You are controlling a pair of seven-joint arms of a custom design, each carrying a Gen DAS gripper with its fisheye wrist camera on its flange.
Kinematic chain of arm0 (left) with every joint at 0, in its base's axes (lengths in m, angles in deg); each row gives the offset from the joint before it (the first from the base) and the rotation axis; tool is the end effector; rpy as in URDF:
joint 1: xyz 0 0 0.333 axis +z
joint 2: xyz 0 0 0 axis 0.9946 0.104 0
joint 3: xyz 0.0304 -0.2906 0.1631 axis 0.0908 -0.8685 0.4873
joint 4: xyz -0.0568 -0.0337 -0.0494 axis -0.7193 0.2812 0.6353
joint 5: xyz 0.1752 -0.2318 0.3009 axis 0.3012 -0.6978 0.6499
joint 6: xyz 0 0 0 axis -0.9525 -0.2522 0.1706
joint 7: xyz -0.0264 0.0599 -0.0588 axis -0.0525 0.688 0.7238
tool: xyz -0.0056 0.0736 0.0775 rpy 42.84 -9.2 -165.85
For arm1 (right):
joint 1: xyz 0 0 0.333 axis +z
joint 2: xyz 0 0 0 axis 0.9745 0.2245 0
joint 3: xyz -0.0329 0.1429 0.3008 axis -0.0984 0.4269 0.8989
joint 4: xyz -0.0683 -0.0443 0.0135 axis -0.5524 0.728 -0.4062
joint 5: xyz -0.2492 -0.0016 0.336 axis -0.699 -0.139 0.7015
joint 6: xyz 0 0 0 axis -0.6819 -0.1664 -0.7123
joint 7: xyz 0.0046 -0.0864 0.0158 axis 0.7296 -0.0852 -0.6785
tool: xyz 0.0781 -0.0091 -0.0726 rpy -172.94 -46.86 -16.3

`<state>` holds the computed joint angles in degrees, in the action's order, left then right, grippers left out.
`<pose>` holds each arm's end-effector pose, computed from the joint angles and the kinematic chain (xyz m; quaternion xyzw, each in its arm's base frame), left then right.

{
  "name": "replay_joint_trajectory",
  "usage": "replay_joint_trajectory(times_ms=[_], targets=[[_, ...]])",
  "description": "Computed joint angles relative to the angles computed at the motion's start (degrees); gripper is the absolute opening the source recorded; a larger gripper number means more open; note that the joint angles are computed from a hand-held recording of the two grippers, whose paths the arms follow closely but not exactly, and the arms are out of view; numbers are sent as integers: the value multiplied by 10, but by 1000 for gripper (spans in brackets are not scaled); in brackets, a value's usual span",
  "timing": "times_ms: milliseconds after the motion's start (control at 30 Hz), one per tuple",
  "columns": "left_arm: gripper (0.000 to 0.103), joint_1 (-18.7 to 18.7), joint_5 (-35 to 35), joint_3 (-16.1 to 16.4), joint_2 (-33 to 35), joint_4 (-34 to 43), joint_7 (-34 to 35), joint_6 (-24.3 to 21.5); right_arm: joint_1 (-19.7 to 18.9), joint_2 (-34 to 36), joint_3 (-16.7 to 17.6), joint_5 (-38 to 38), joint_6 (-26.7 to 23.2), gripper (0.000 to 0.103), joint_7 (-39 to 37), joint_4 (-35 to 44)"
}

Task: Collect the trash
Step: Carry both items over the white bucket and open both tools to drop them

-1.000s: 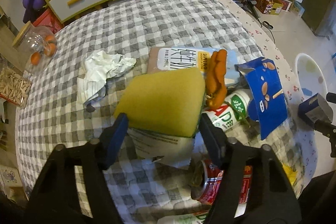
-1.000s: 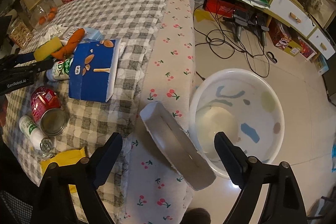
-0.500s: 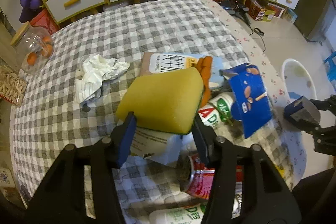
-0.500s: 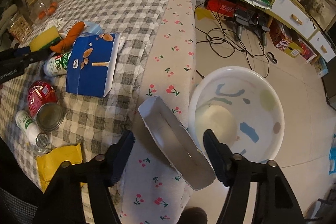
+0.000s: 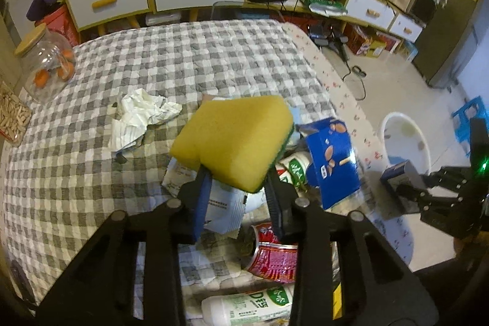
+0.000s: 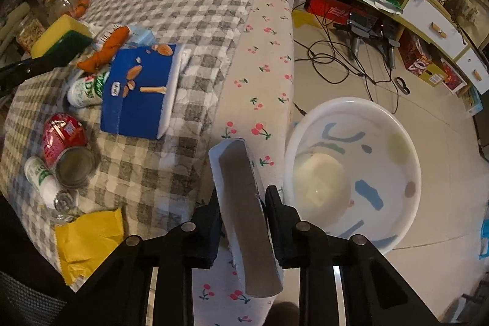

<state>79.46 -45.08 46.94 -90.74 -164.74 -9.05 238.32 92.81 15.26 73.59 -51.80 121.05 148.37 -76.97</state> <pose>0.4391 -0.0324 0.5124 -0.7158 0.6375 -0.2310 0.1672 0.5008 0.1998 0.4925 -0.8526 0.4989 -0.0764 0.1356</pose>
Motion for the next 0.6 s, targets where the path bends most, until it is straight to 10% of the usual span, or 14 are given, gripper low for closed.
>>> replay_joint_trajectory(times_ms=[600], targets=[[34, -75, -57, -2, 20, 28, 42, 27, -53, -24, -38, 66, 22, 26, 34, 10]])
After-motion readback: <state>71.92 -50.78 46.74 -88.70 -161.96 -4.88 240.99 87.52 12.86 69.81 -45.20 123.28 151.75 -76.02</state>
